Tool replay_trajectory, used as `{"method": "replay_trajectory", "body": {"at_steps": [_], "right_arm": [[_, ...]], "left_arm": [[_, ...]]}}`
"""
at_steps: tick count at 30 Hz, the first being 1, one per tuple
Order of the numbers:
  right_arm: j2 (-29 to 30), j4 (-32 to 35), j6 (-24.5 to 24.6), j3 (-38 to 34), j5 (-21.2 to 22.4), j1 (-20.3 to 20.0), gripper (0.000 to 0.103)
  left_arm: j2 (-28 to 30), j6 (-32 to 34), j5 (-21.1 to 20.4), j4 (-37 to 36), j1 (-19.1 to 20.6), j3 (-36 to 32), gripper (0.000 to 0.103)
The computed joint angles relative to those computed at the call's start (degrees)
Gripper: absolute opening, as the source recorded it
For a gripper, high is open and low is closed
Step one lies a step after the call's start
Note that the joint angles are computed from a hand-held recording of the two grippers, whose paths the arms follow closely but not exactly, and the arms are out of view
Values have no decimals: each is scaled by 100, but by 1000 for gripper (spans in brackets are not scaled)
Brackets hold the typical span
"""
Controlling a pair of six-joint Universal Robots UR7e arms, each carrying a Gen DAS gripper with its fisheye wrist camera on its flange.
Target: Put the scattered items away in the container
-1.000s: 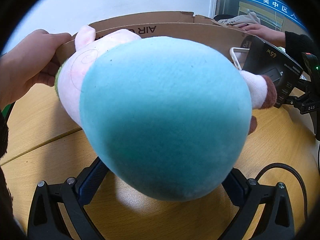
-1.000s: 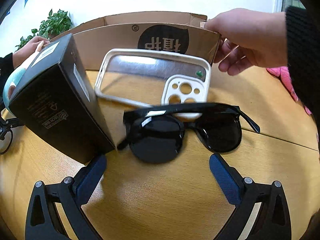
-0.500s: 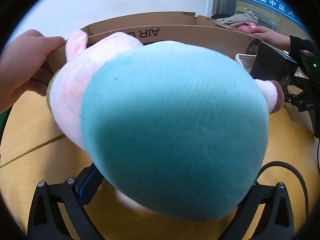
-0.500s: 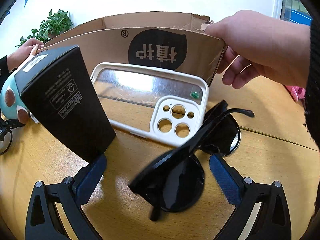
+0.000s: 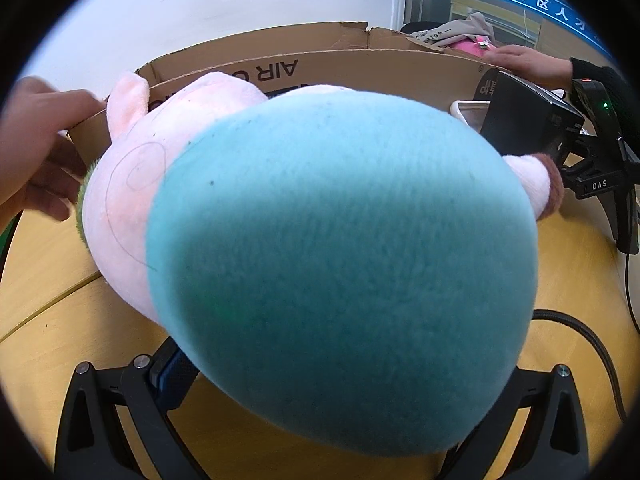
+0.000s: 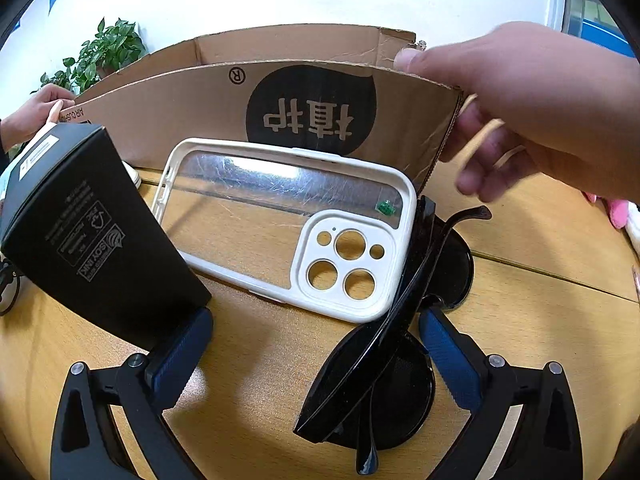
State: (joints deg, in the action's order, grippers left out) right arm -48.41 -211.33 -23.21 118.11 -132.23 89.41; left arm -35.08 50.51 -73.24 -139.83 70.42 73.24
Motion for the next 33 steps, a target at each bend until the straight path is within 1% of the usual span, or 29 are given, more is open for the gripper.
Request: {"method": "replay_trajectory", "body": {"at_steps": [16, 19, 25, 26, 28, 30, 31, 32, 33], "right_arm": [[4, -11, 35, 0, -17, 2, 103], [104, -27, 241, -130, -225, 61, 103], [244, -82, 501, -253, -451, 128, 103], [242, -15, 566, -268, -482, 148, 103], [137, 408, 961, -132, -611, 233, 103], [25, 481, 1150, 155, -648, 288, 103], [5, 334, 1162, 294, -667, 318, 103], [36, -54, 1092, 455, -749, 392, 103], [97, -482, 938, 558, -842, 463, 103]], "left_arm": [[45, -25, 7, 17, -31, -41, 103], [53, -24, 5, 15, -32, -46, 103], [56, -109, 29, -63, -51, 0, 103], [38, -89, 25, -26, -43, 4, 103], [-17, -127, 89, 64, -30, 23, 103], [-67, -465, 303, 42, -60, 62, 103], [-136, -657, 391, -48, -76, 148, 101], [-241, -728, 449, -246, -97, 308, 99], [-390, -718, 491, -621, -133, 560, 99]]}}
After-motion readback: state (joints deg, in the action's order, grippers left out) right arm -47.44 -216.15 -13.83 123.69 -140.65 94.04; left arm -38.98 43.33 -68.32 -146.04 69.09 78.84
